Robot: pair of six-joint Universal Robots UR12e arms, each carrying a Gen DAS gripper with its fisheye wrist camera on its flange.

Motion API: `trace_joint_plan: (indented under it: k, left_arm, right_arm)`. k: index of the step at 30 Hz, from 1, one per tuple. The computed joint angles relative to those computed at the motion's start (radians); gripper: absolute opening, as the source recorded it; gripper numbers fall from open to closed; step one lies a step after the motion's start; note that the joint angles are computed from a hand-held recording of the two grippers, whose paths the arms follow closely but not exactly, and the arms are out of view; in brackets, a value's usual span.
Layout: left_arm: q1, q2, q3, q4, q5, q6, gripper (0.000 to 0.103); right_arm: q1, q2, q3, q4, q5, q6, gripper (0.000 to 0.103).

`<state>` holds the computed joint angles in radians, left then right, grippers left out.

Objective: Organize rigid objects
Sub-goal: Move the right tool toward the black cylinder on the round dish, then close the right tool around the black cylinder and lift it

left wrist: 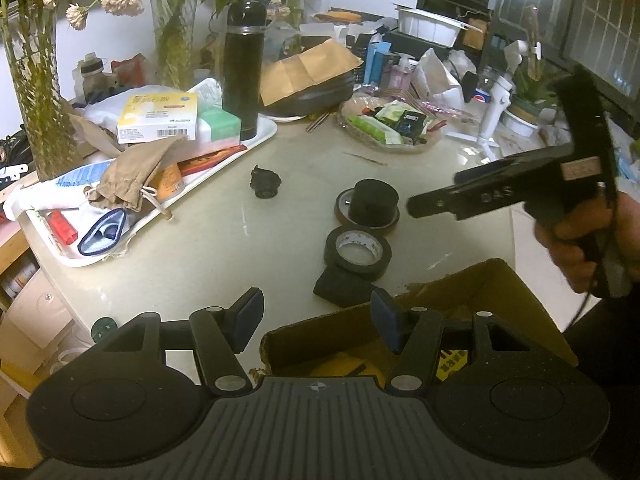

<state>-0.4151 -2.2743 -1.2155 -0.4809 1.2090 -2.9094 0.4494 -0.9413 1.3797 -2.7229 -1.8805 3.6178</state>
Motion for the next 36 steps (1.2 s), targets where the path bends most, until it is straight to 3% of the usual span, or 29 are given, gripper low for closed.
trace_joint_plan:
  k: [15,22,26,31,36]
  left_arm:
    - [0.005,-0.002,0.001,0.009,-0.008,-0.046,0.058]
    - [0.003,-0.003,0.004,0.001,-0.01,-0.037,0.058]
    - [0.003,-0.003,0.002,0.006,-0.015,-0.028,0.058]
    - [-0.001,-0.002,0.001,0.011,-0.012,0.001,0.059]
    - [0.002,-0.004,0.004,0.01,-0.013,-0.021,0.058]
  right_arm:
    - [-0.038,0.068,-0.074,0.031,0.051,-0.057,0.094]
    - [-0.049,0.101,-0.115,0.078,0.065,-0.08,0.078]
    - [-0.052,0.115,-0.136,0.104,0.067,-0.082,0.062]
    - [-0.055,0.121,-0.145,0.123,0.067,-0.092,0.06]
    - [-0.055,0.11,-0.131,0.096,0.067,-0.088,0.06]
